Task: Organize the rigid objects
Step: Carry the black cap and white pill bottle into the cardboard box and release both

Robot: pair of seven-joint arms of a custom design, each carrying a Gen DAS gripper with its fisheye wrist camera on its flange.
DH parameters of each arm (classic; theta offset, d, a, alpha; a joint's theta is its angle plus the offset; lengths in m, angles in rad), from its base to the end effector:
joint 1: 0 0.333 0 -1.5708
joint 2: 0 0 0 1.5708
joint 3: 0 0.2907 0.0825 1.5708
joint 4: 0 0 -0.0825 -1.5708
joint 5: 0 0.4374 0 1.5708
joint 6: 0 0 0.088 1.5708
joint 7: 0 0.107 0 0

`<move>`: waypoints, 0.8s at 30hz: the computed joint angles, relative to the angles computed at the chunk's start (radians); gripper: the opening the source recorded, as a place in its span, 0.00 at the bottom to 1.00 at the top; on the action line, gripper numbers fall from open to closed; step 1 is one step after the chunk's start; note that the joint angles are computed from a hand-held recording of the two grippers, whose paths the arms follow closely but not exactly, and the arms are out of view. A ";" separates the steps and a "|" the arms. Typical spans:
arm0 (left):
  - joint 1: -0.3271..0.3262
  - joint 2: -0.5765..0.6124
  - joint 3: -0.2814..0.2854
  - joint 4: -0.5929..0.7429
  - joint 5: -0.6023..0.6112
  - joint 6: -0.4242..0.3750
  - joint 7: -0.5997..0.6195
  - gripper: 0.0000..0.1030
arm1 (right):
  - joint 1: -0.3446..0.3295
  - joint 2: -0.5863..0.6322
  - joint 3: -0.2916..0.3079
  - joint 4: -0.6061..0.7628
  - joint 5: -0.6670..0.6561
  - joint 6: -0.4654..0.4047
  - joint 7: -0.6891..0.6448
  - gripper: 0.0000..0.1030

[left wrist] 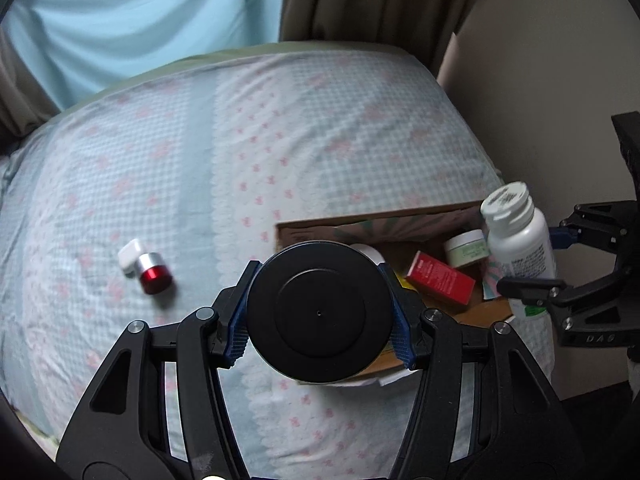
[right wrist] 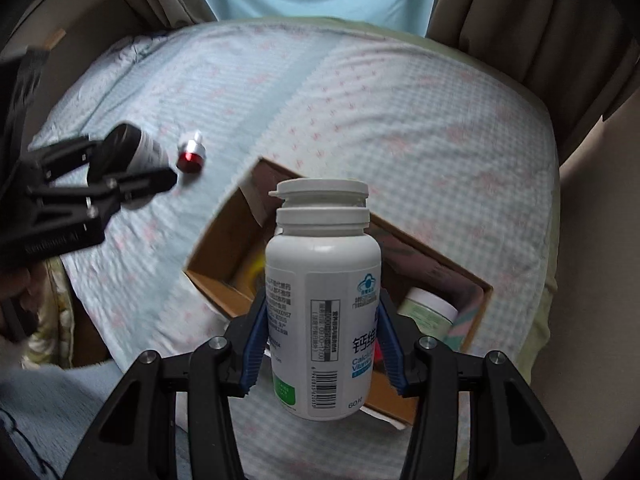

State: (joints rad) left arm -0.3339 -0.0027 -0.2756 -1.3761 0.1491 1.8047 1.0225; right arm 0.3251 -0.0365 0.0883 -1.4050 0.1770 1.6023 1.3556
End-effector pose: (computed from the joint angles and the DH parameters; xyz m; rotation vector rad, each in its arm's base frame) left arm 0.5145 -0.3444 0.7310 -1.9505 2.0799 -0.5663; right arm 0.5360 0.2565 0.7130 -2.5507 1.2743 -0.0192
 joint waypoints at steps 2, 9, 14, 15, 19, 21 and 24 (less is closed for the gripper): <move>-0.016 0.055 -0.010 0.052 0.007 -0.013 -0.004 0.52 | -0.010 -0.028 -0.011 -0.058 0.009 0.007 -0.023 0.45; -0.104 0.240 -0.006 0.198 0.003 -0.030 0.004 0.52 | -0.042 -0.088 -0.044 -0.207 0.018 0.037 -0.095 0.45; -0.153 0.329 0.007 0.244 -0.033 -0.025 0.007 0.52 | -0.059 -0.129 -0.059 -0.303 0.030 0.091 -0.131 0.45; -0.163 0.347 0.009 0.258 -0.036 -0.031 0.008 0.52 | -0.060 -0.131 -0.060 -0.310 0.027 0.098 -0.135 0.45; -0.193 0.404 0.019 0.314 -0.043 -0.071 0.039 0.52 | -0.068 -0.132 -0.070 -0.328 0.044 0.104 -0.142 0.45; -0.201 0.432 0.022 0.356 -0.056 -0.105 0.056 0.52 | -0.074 -0.132 -0.075 -0.330 0.056 0.103 -0.136 0.45; -0.201 0.461 0.023 0.403 -0.099 -0.139 0.074 0.83 | -0.082 -0.146 -0.084 -0.347 0.092 0.110 -0.124 0.52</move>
State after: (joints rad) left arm -0.5352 0.4578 -0.2522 -0.9731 0.0506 1.6654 1.0966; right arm 0.2433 -0.1821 0.0042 -1.7519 0.2687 1.7123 1.2317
